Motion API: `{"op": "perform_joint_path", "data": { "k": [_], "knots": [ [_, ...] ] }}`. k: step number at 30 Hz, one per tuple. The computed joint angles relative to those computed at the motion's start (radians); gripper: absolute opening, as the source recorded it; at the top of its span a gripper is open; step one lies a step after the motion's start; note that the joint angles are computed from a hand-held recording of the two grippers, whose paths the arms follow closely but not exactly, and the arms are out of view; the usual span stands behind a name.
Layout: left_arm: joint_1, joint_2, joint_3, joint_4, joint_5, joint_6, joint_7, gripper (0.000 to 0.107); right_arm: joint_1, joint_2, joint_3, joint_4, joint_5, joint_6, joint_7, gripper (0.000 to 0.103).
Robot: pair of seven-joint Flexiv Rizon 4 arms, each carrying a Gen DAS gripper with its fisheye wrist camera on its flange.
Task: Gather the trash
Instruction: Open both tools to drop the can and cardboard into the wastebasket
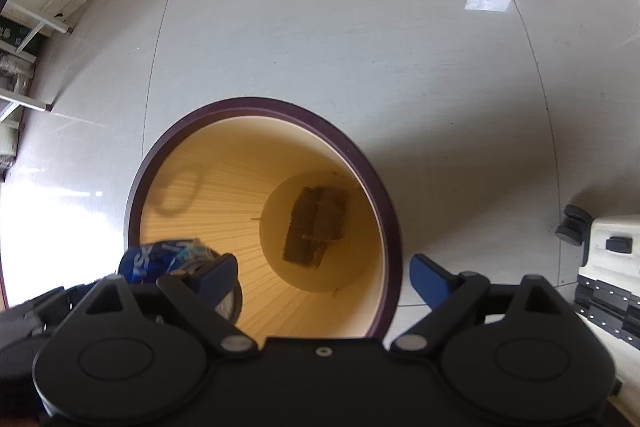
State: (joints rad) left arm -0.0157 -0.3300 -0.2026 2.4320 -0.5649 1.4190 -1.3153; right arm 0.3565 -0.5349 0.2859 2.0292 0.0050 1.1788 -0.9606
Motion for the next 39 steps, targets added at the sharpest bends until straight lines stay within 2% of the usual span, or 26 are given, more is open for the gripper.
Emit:
{"op": "perform_joint_path", "data": {
  "k": [2,4,11,19,28,39],
  "knots": [
    [-0.009,-0.002,0.008,-0.004,0.012,0.009,-0.010,0.087,0.004,0.010,-0.005,0.003,-0.003,-0.008,0.007,0.093],
    [-0.033,0.003,0.048,-0.017,0.053,-0.023,-0.046,0.101,0.022,0.020,-0.024,0.012,-0.017,-0.007,0.038,0.093],
    [-0.071,0.027,0.134,-0.033,0.174,-0.108,-0.119,0.102,0.016,0.031,-0.011,0.013,-0.024,-0.017,0.018,0.093],
    [-0.080,0.072,0.192,-0.043,0.278,-0.175,-0.195,0.103,0.029,0.062,-0.037,0.035,-0.074,-0.028,0.007,0.093],
    [-0.074,0.110,0.208,-0.042,0.341,-0.209,-0.242,0.103,0.055,0.111,-0.065,0.096,-0.141,-0.015,0.031,0.103],
    [-0.071,0.194,0.230,0.002,0.400,-0.247,-0.282,0.103,0.087,0.191,-0.073,0.179,-0.231,-0.042,0.077,0.103]
  ]
}}
